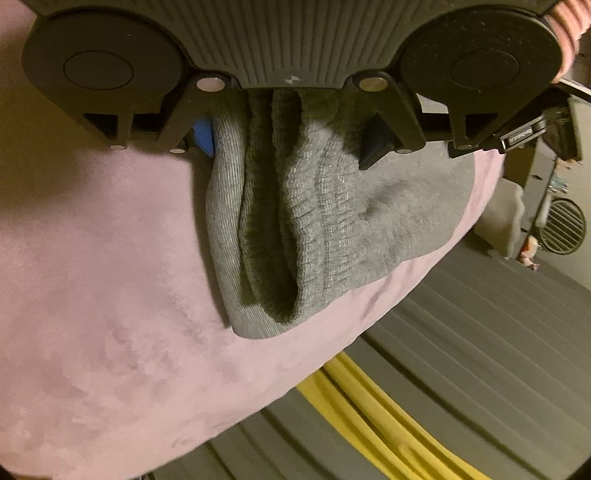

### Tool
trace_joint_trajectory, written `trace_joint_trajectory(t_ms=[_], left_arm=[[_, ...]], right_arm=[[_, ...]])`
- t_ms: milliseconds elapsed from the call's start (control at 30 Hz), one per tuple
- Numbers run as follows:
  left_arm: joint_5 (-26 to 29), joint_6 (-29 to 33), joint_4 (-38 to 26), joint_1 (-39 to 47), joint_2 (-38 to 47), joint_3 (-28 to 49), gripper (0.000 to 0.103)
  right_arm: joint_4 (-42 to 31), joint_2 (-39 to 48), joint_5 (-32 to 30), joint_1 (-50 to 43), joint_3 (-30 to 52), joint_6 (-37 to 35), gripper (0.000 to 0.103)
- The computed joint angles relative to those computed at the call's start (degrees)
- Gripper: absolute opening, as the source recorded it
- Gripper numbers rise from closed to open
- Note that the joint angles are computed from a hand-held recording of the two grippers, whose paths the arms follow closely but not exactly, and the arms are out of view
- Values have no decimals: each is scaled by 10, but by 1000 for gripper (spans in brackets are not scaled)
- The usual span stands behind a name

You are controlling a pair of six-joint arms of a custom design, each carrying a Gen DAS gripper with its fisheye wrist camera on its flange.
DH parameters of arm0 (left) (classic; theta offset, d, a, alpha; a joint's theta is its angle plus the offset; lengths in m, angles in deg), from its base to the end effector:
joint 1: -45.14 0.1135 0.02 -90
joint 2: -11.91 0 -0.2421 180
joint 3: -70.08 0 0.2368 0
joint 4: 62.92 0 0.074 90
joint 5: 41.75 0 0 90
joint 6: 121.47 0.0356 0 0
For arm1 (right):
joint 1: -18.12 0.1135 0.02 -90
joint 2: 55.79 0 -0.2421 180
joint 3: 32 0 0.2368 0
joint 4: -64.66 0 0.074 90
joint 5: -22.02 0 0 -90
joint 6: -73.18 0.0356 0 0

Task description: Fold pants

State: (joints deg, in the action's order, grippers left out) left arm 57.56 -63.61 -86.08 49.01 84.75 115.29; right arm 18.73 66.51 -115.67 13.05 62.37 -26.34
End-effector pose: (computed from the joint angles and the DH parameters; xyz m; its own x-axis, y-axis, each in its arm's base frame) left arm 0.2272 0.0096 0.1504 -0.6734 -0.5717 -0.4686 -0.3813 0.8117 -0.4424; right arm 0.3866 -0.0079 0.1131 -0.9196 -0.0302 -0.3916 -0.3015 0.6932 0.6546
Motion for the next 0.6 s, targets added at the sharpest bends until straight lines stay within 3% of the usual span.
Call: trace_joint_trajectory(t_ms=[233, 333, 400, 467, 600], left_arm=[[53, 33, 60, 18, 67, 20, 97], [7, 61, 81, -13, 91, 25, 95], [-40, 70, 88, -45, 84, 19, 88], [-41, 78, 101, -54, 58, 1, 67], [-66, 72, 85, -75, 15, 1, 43]], right_arm=[[-55, 54, -10, 23, 79, -20, 95], [-72, 78, -6, 37, 118, -25, 97], [-50, 75, -1, 45, 112, -9, 96], [5, 38, 32, 53, 61, 20, 78], [52, -30, 66, 61, -12, 9, 61]])
